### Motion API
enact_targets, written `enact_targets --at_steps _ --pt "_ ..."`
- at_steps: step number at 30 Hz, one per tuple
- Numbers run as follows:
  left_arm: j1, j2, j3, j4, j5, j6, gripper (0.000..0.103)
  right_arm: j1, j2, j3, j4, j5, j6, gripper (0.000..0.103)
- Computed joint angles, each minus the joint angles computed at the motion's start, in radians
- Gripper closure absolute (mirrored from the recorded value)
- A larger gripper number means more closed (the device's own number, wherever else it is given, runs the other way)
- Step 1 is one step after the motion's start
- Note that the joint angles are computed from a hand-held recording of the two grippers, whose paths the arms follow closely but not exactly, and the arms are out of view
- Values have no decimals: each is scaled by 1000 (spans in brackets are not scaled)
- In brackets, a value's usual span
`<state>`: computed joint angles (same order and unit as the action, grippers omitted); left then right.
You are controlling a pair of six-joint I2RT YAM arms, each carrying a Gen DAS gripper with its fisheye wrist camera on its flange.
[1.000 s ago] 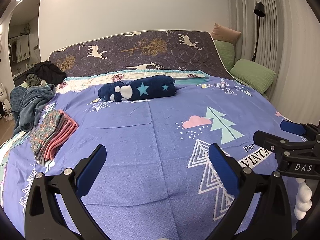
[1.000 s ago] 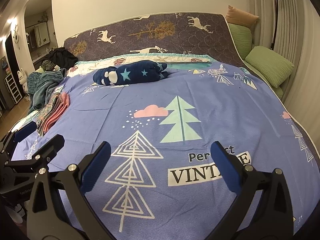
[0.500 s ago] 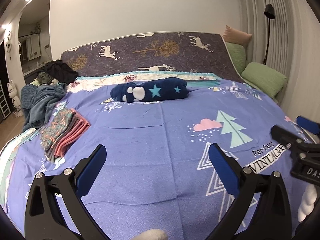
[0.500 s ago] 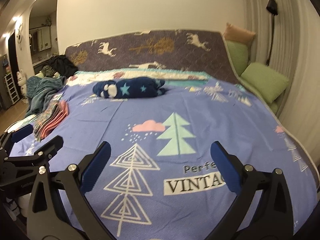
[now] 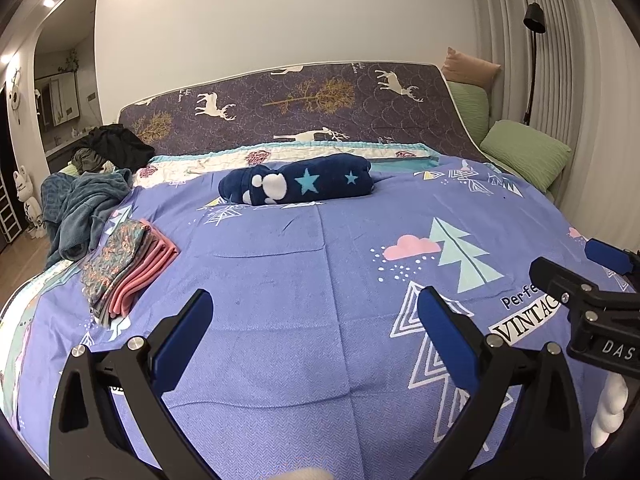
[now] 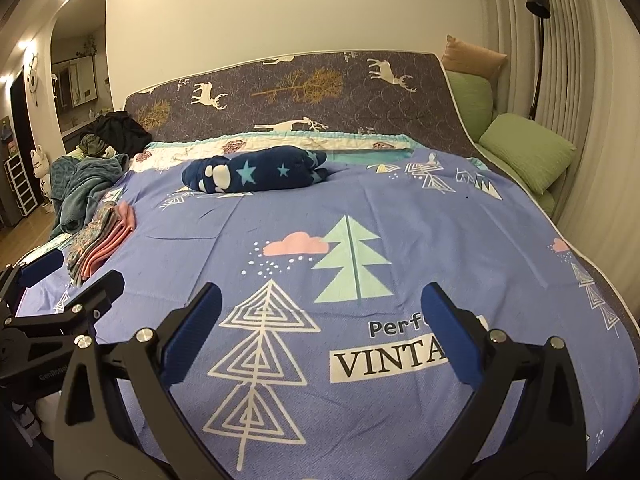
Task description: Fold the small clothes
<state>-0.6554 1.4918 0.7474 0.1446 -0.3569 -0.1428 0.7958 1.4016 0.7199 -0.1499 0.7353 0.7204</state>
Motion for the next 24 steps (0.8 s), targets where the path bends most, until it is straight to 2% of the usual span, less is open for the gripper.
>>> enact_targets --at_steps 5,24 --pt "-27 7 -6 21 -66 21 1 -9 -5 -6 2 -17 2 2" --pt "-30 13 7 -5 -58 8 1 -32 -7 -28 19 -59 0 2"
